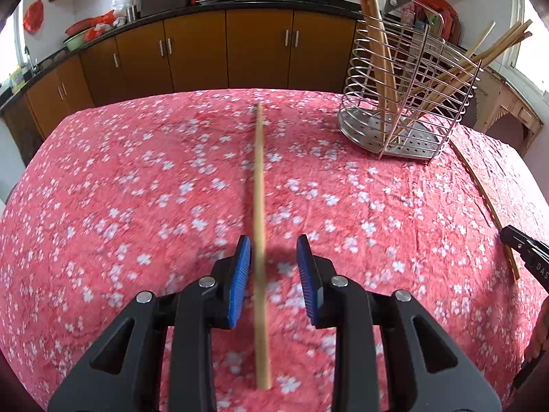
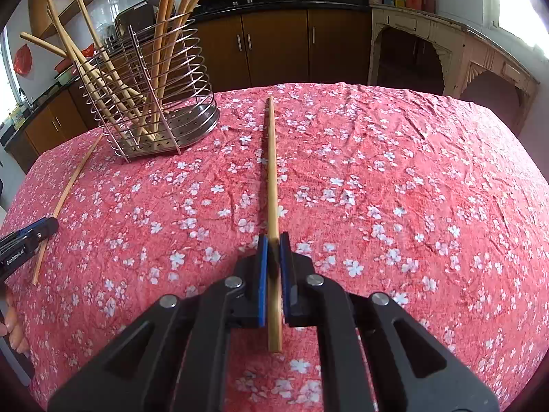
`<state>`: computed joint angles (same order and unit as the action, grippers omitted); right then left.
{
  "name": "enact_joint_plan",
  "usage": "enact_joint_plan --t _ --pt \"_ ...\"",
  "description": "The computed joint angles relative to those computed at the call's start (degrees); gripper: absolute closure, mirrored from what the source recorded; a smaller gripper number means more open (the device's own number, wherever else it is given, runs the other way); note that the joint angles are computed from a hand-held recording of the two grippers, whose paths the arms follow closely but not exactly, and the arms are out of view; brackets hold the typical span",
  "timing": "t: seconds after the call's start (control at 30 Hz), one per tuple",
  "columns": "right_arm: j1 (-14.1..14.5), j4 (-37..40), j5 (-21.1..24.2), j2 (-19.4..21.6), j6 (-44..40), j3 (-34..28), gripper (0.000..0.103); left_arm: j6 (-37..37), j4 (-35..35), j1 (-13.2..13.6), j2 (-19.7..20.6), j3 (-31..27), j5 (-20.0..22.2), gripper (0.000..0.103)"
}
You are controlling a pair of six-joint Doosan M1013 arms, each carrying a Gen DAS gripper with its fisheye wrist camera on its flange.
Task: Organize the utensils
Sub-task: 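Close the left gripper on a wooden chopstick while the right gripper grasps another chopstick, then lift the left gripper's chopstick off the cloth while the right gripper raises its own upright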
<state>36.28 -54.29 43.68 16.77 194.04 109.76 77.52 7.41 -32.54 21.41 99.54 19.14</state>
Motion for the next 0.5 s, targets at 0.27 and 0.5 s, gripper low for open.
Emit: enact_joint_plan --t 0.27,0.5 --pt "0.93 0.48 1.39 0.05 -0.56 -0.23 0.095 -0.50 4.57 -0.38 -1.80 2.75 -0.32 0.074" --pt "1.50 0.18 1.07 -0.40 0.02 0.37 0.095 -4.32 8.36 -1.31 -2.38 3.41 -0.07 0.090"
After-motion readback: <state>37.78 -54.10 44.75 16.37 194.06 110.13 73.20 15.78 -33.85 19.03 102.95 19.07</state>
